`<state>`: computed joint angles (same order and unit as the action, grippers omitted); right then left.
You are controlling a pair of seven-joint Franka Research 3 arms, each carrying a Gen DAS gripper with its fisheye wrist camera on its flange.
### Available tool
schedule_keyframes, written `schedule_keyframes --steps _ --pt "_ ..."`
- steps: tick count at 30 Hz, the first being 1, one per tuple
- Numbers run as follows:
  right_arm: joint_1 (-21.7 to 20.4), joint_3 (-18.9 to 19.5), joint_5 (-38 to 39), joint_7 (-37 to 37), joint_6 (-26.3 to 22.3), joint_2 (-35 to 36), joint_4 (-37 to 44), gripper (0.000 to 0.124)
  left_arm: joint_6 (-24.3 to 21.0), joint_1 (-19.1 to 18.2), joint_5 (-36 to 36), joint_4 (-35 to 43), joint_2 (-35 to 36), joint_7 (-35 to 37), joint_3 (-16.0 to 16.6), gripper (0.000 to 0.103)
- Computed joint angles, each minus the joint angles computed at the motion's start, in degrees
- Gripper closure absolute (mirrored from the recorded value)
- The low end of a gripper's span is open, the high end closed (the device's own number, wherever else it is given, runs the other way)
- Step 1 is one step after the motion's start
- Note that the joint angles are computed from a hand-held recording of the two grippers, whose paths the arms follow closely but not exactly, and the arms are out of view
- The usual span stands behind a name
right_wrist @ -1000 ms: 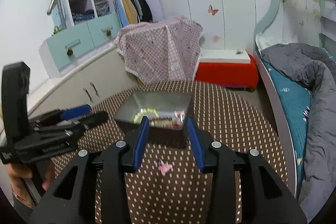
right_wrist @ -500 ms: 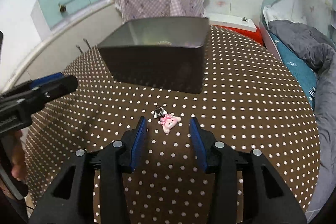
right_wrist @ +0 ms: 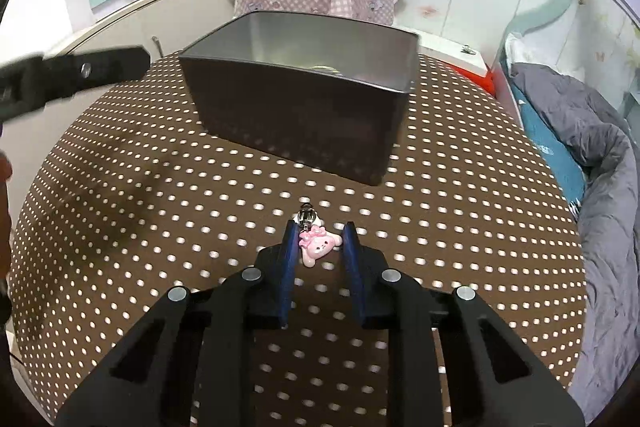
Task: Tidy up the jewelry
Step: 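Carry the pink pig charm into the grey box and open the right tool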
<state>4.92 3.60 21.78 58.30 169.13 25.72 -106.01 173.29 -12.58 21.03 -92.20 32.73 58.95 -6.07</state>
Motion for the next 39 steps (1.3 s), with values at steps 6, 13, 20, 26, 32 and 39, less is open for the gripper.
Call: schedule_keyframes --steps 6,13,20,26,32,39 --pt "-4.11 2.50 4.78 -2.68 3.01 -1.86 -1.77 0.104 -2.69 0.70 -1.27 6.40 3.68 1.75 -1.45 0.037" --pt "-9.15 7.23 12.22 -7.86 6.70 -3.17 -1.38 0.104 -9.77 0.45 -3.38 15.52 8.96 5.59 -2.97 0.037" --pt "-14.69 15.00 21.21 -15.01 9.54 -2.58 1.83 0.104 -13.85 -0.98 -4.00 20.94 12.11 7.31 -2.24 0.038" --pt "-13.46 14.94 24.82 -18.75 7.12 -1.40 5.46 0.104 -16.33 -0.74 -5.26 23.49 13.51 9.92 -3.09 0.053" --pt "-10.13 11.75 26.53 -19.24 3.64 -0.26 8.27 0.104 -18.44 -0.64 -6.94 25.21 14.18 13.45 -3.97 0.071" --pt "-7.91 9.55 27.69 -19.73 0.98 -0.45 9.06 0.104 -18.37 0.59 -8.05 22.13 12.14 16.81 -5.03 0.090"
